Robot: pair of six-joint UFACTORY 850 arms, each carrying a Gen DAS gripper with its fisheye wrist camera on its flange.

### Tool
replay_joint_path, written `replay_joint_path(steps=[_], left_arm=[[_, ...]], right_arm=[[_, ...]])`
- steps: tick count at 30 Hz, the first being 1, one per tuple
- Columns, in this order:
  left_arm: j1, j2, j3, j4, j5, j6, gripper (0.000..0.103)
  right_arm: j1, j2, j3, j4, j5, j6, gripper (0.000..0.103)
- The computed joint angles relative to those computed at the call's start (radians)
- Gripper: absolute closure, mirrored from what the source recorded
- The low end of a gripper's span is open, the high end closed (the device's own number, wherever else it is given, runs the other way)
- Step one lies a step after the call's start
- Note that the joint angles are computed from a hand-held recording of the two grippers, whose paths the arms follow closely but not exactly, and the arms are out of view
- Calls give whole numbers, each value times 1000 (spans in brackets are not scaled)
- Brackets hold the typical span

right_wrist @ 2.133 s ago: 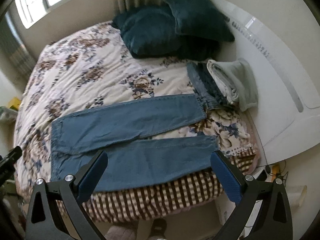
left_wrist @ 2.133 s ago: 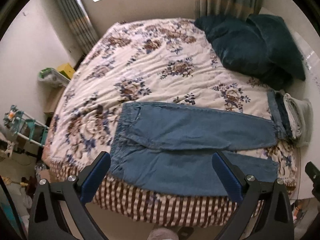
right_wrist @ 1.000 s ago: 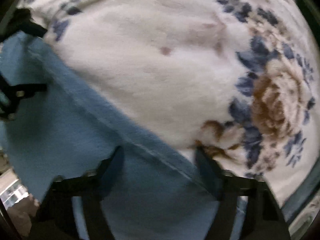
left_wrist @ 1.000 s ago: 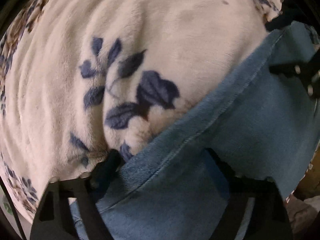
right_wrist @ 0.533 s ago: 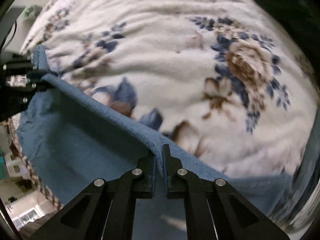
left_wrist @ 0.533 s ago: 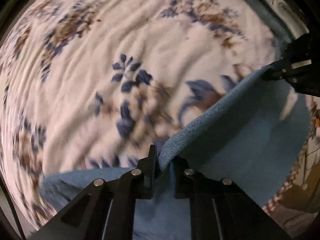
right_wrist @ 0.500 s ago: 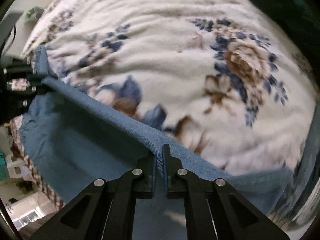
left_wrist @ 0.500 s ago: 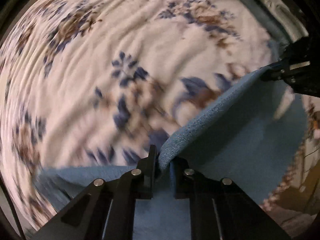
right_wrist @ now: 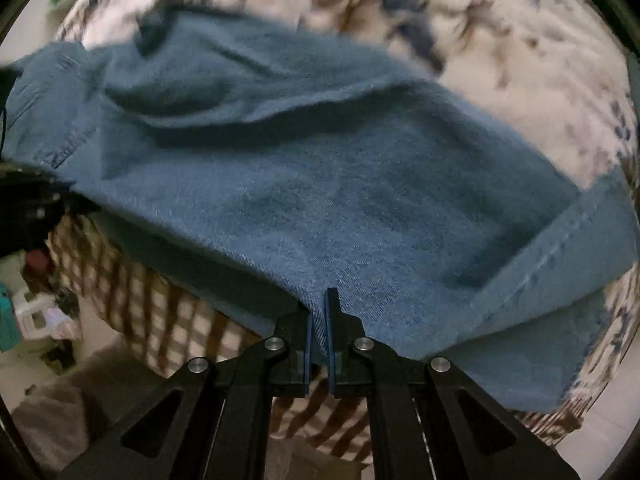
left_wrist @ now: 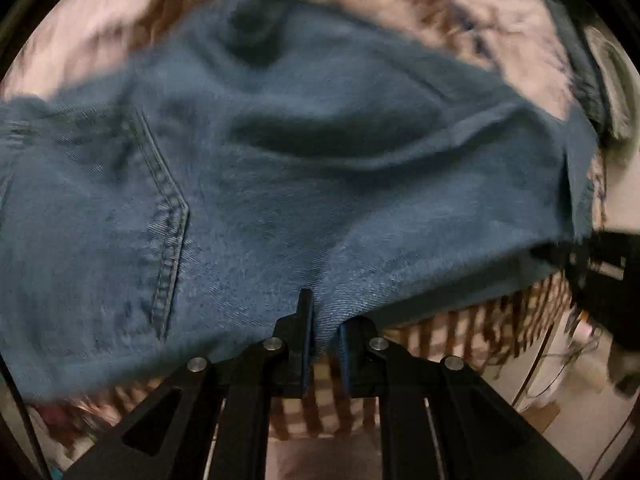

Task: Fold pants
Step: 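Lift the jeans leg with both grippers and fold it over the other leg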

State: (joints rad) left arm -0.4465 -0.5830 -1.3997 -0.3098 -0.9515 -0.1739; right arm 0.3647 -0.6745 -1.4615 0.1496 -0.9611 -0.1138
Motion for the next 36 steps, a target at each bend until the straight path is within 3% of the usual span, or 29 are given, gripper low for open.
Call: replay_joint_path(steps=[3,7,9,10,11,12,13,14,15,19,22,26,29,30,31,32,33,36], left_arm=[[-6,-5,30,-2,29,-6,94],[-10,8,27,16,23,-51,89],[-12,43,35,36,31,-88,87],[-17,63,40,59,40,-119,82],[-20,77,46,69,47,-136,75],[-25,92,49,88,46,-163,68],[-28,106,52,104,48,-185,42],[-29,120,54,116,52,-207,9],[-30,132,56,129,56,-228,3],[-52,169,36,289,64,-381,3],[-47,139,-24,390,57,-434,3],[-67,11,-140,450,53,-451,3],[-88,-84,-258,473,44,-456,3],[-93,-92,-277,481,43,-463,3],[-99,-97,-285,484,54,-470,3],[-104,-103,-296,476,52,-472,3],[-108,-111,-304,460,53,-472,3],[-119,-115,-295,397,48,-443,3]], right_arm=[[23,0,47,-48,47,32,95],[-5,-18,33,8,14,88,89],[-23,-6,34,45,1,109,81],[-35,6,40,75,-9,119,55],[-48,19,46,108,-16,123,13],[-61,35,60,145,-13,119,2],[-74,54,76,183,-10,115,2],[-93,78,95,222,-14,121,2],[-105,95,108,234,-13,133,2],[-158,153,116,210,23,255,2],[-208,150,82,71,53,442,2],[-293,22,-46,-98,46,648,3],[-344,-89,-145,-91,22,664,6],[-357,-111,-162,-70,11,650,12],[-367,-118,-163,-61,10,648,40],[-379,-96,-133,-79,24,674,76],[-394,-57,-82,-65,62,687,91],[-456,109,120,-16,152,754,95]])
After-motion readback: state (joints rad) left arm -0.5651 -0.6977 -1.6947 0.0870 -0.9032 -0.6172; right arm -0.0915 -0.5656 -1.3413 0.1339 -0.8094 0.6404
